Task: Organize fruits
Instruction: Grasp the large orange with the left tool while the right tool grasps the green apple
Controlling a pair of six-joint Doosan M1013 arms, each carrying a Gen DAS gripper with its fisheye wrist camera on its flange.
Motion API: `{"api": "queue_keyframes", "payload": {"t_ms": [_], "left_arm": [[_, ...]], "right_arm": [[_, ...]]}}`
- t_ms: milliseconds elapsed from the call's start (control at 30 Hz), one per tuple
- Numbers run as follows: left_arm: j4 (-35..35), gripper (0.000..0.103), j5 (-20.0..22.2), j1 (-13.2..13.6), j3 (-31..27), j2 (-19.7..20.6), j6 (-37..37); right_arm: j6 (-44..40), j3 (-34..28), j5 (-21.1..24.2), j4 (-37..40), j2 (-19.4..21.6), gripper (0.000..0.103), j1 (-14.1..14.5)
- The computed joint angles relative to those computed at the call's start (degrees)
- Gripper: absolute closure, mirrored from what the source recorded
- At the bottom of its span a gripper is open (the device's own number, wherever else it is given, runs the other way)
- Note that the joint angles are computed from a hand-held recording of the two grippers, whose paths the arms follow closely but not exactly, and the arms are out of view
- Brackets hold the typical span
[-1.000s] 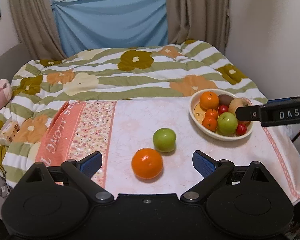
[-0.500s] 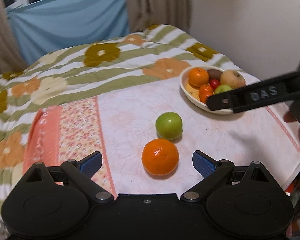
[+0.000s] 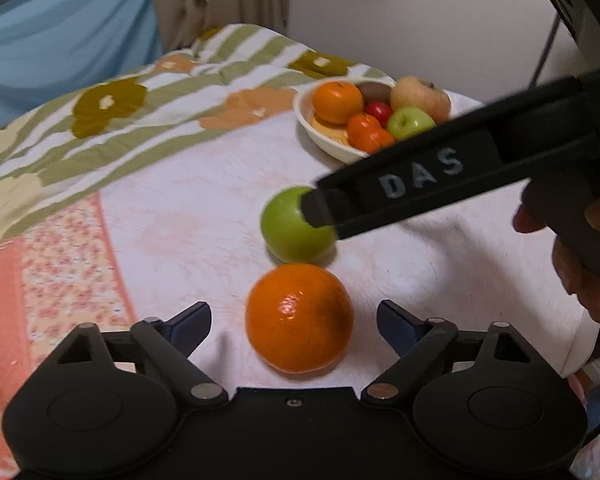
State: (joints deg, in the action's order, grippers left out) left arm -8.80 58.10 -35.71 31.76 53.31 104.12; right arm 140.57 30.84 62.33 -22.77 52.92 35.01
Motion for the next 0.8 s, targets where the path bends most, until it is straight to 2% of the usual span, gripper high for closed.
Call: {"api": "queue_keyframes", "payload": {"t_ms": [233, 367, 433, 667, 800], "left_arm": [[-1.35, 0.023, 2.88, 0.24, -3.09, 2.37, 2.72], [-1.64, 0.036, 3.84, 0.38, -3.88, 2.98, 2.95], [-1.97, 0.036, 3.22, 0.39, -3.35, 2.75, 3.40], [-2.97, 0.037, 3.27, 0.69, -3.47, 2.84, 3.67], [-2.73, 0.037, 3.20, 0.77, -3.04, 2.56, 3.41]], "right_arm": [[-0.90, -4.07, 1.67, 2.04, 2.95, 0.002, -0.34], [-2.06, -6.98, 2.78, 3.07, 4.78, 0.004, -0.45], [-2.73, -8.67, 3.55, 4.02, 5.74, 0.013, -0.60], [-4.72, -12.85, 5.68, 5.56, 8.06, 0.021, -0.79], [-6.22, -14.64, 6.42, 6.43, 9.03, 0.032, -0.88]]}}
